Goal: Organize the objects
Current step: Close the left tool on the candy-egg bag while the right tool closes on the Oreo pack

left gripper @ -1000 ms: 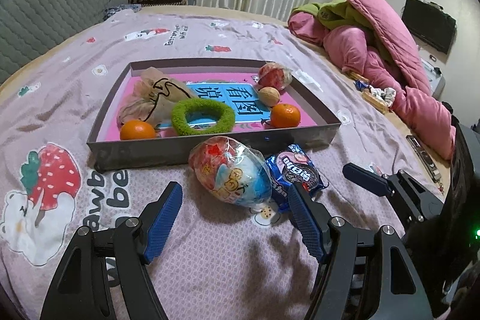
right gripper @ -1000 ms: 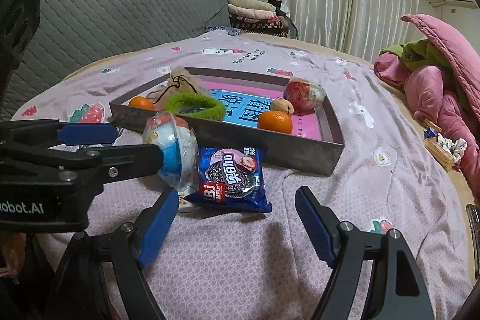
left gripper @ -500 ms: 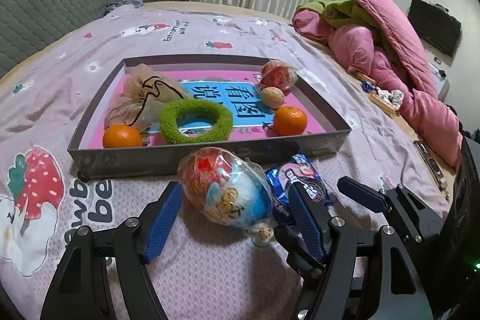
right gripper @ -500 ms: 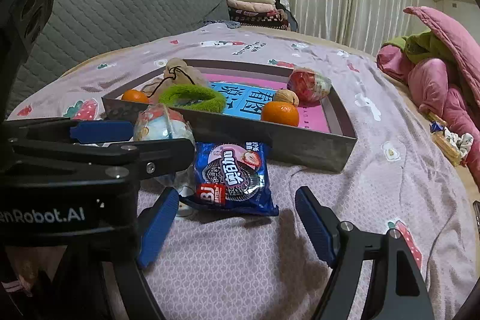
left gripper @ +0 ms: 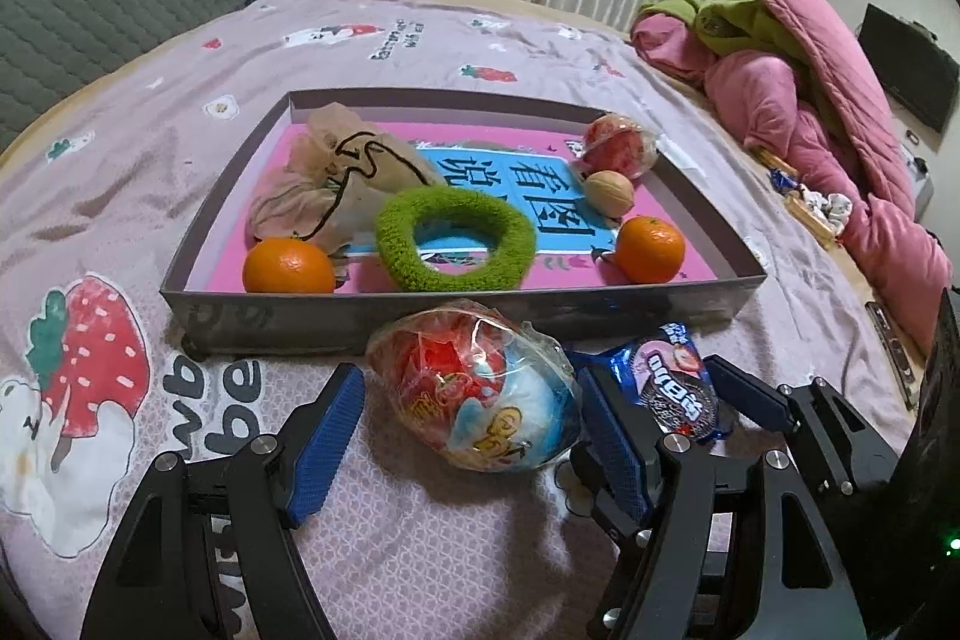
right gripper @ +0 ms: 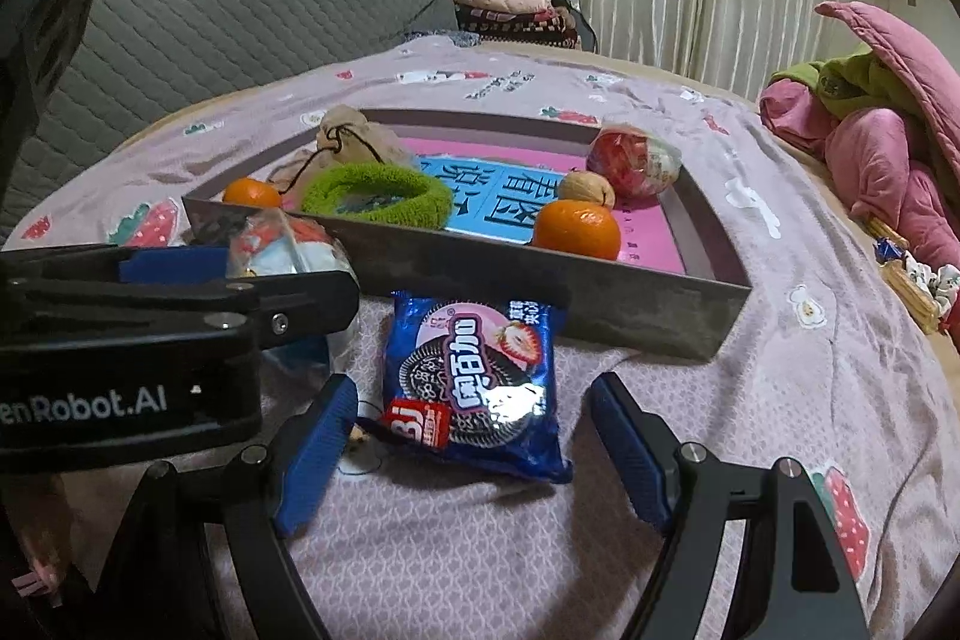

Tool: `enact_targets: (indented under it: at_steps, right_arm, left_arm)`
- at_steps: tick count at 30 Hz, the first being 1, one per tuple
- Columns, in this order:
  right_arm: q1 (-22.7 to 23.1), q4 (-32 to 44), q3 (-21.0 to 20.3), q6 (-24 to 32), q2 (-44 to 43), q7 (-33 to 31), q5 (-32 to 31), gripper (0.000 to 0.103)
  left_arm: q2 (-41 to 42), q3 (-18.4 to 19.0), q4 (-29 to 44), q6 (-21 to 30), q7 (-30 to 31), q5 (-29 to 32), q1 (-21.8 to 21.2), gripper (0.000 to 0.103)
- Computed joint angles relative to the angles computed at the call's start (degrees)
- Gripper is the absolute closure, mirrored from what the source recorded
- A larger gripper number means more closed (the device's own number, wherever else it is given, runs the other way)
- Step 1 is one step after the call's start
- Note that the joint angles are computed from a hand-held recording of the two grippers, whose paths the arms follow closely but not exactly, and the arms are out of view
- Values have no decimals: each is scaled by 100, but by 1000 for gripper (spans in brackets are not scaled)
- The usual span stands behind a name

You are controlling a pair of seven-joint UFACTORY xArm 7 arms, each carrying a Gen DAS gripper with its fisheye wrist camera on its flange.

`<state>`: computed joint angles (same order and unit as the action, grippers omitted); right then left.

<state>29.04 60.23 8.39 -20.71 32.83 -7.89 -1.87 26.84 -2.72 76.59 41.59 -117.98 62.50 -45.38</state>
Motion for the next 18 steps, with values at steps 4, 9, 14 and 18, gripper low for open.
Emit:
enact_targets:
  at_steps: [4, 9, 14, 18]
  right_arm:
    - [124, 107, -98, 123, 53, -40, 86, 24]
    - [3, 130, -8, 157, 64, 45, 33, 35]
    - [144, 114, -151, 118, 43, 24, 124, 45]
    - [231, 124, -230, 107, 42, -31, 182, 48]
  left_arm:
    - [83, 8, 62, -49, 38, -51, 28, 28]
    - [199, 71, 118, -163, 123, -202, 58, 27]
    - [255, 159, 151, -223, 129, -193, 29, 28]
    - [248, 227, 98, -342, -11, -78, 14, 30]
